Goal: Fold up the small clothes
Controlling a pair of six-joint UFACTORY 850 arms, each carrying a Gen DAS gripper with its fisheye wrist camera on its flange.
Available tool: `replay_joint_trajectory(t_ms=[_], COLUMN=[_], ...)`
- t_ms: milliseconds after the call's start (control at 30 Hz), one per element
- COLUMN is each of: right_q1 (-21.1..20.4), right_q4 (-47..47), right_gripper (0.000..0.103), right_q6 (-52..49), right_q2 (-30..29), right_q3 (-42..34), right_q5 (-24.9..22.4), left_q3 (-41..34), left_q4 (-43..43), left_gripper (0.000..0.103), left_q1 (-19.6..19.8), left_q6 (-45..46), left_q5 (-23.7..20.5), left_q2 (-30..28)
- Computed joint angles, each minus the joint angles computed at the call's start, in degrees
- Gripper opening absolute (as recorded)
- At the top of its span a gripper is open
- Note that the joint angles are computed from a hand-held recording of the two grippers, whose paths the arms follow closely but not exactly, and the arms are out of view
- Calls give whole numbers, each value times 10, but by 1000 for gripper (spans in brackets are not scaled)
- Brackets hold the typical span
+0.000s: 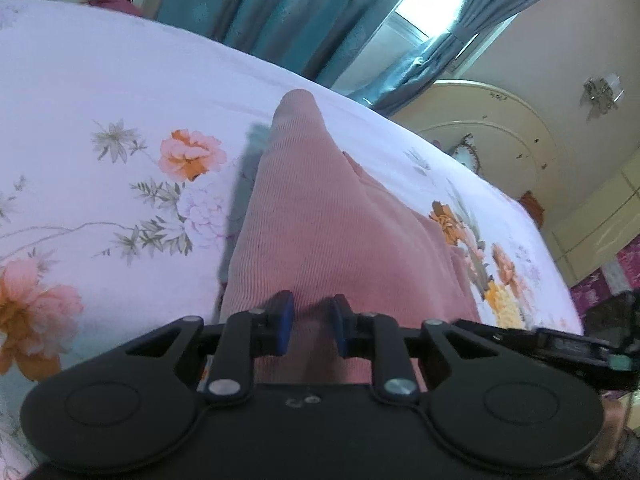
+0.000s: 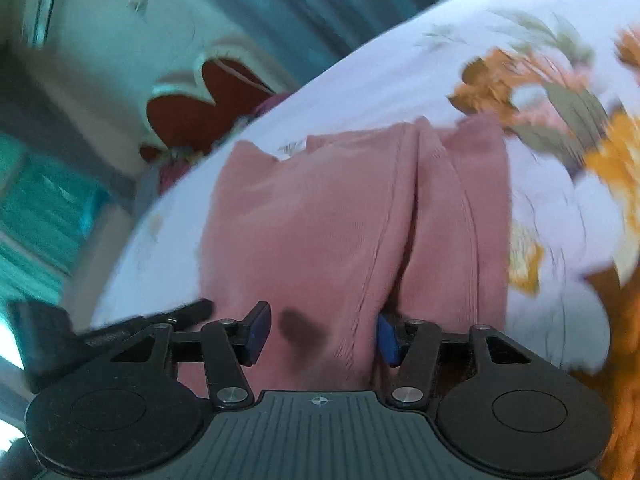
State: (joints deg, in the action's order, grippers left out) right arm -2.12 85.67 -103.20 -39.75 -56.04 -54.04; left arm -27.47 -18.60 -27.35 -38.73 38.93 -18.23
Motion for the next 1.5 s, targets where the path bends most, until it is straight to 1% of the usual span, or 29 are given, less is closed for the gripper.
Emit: replay_joint_trajectory(t_ms=[100,200,267,300,333,400,433,500,533,567,600,633,667,700,733,800,833,900,1000,1033,1067,1133,1200,1267,1300,1333,1400,1433,1500], right_q1=[10,42,56,64,70,74,72,52,39,27,23,25,23,17,15,13,14,12,14,20,25,23,22,20,16,11,3,-6,-30], right_q4=[-9,-12,6,20,37,88,122,198,219,235,228,207,180,175,171,163,169,163,169,178,186,184,187,185,182,167,169,150,96], right_gripper=[45,42,28,13,9,8,8,8,8,8,8,8,8,8,8,8,8,9,9,9,8,8,8,8,8,8,9,16,28], right_q6=[18,8,-25,-50,-77,-146,-189,-277,-306,-326,-322,-293,-261,-253,-239,-229,-234,-217,-205,-213,-221,-210,-213,-213,-203,-171,-141,-116,-67], right_q2=[0,6,20,31,42,68,83,121,135,140,124,92,69,63,67,71,71,64,63,63,64,60,67,62,52,47,51,55,57], right_q3=[-11,-12,0,8,18,41,56,95,112,123,117,98,83,80,80,78,76,66,65,65,63,59,62,62,57,49,49,50,48], right_q5=[0,42,74,97,113,133,134,116,103,104,129,161,169,153,150,139,138,134,134,144,164,162,166,167,160,150,140,129,88], left_q3=[9,10,5,5,5,-1,-6,-12,-20,-30,-43,-52,-55,-58,-61,-61,-62,-65,-72,-75,-82,-91,-95,-99,-101,-102,-97,-89,-74], left_q4=[61,89,80,51,30,28,39,55,56,58,76,102,110,108,112,139,152,134,147,143,148,168,158,137,132,133,144,158,156], left_gripper=[21,21,20,20,20,20,20,20,20,20,20,20,20,20,20,20,20,20,20,20,18,18,18,19,19,18,17,18,18], left_q1=[19,29,29,23,18,18,19,12,5,1,1,5,7,7,10,20,24,25,39,41,44,47,44,38,37,38,40,41,35], left_q6=[-52,-62,-30,10,37,63,61,74,91,97,83,60,51,61,71,58,56,86,70,72,66,30,38,73,78,78,71,55,59], left_q5=[17,21,3,-2,-1,-6,-6,6,0,-10,-26,-34,-30,-39,-52,-60,-63,-56,-53,-61,-73,-69,-79,-89,-88,-90,-93,-85,-80], left_q2=[0,-4,3,11,16,15,12,10,6,-2,-14,-26,-31,-29,-26,-22,-20,-16,-19,-22,-29,-44,-42,-46,-50,-50,-41,-34,-21])
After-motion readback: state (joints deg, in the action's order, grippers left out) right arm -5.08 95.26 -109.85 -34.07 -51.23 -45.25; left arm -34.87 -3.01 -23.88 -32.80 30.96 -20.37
